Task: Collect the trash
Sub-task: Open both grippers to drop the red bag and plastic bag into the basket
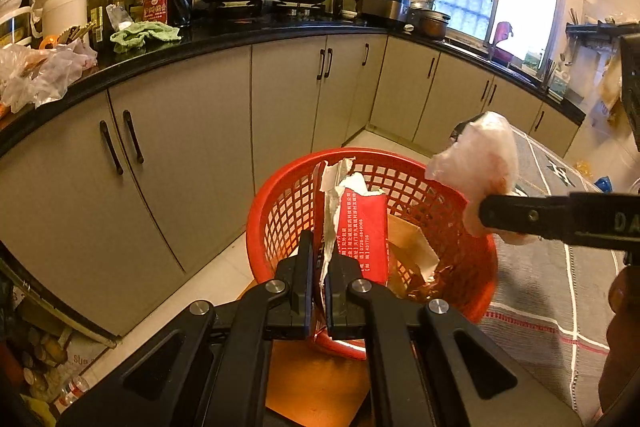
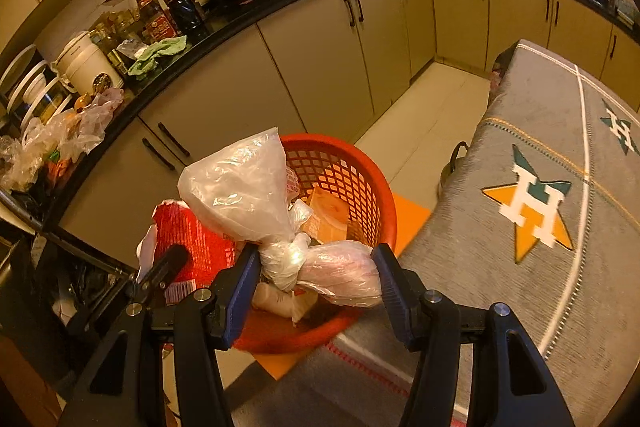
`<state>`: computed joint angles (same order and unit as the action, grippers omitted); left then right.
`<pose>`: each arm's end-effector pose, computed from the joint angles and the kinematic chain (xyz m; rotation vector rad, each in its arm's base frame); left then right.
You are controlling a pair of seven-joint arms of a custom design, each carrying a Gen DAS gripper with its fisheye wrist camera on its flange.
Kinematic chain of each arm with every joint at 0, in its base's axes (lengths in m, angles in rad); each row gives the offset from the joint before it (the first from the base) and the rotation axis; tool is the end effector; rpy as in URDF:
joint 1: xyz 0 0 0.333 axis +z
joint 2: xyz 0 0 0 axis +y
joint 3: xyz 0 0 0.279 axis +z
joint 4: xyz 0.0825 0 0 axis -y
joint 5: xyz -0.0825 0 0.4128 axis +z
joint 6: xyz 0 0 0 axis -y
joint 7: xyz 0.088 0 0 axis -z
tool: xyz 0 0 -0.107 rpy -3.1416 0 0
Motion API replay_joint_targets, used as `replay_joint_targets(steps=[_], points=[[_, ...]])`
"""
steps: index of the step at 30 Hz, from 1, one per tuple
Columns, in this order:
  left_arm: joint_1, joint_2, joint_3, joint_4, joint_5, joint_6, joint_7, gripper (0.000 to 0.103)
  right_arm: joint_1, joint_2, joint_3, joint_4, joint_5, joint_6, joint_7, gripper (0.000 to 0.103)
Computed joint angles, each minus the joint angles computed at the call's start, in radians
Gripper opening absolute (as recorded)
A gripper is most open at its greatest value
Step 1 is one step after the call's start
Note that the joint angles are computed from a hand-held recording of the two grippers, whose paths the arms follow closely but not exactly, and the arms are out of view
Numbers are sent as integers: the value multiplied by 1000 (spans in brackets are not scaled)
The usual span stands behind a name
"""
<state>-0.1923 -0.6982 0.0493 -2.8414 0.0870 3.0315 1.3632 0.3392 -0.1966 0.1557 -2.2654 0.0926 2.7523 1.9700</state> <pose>0.4086 -0.0667 0.4460 -1.7255 1.7494 -0.9485 0.4974 0.2670 0.4692 -1.7772 1.7242 -0.2516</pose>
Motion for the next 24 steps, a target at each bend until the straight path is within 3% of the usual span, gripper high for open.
replay_joint_targets(steps=[12, 24], points=[[1, 55, -3, 31, -3, 10, 4, 4, 17, 111, -22, 82, 50, -3, -35, 63], [8, 84, -12, 46, 5, 17, 0, 4, 24, 134, -34, 93, 113, 9, -80, 64]])
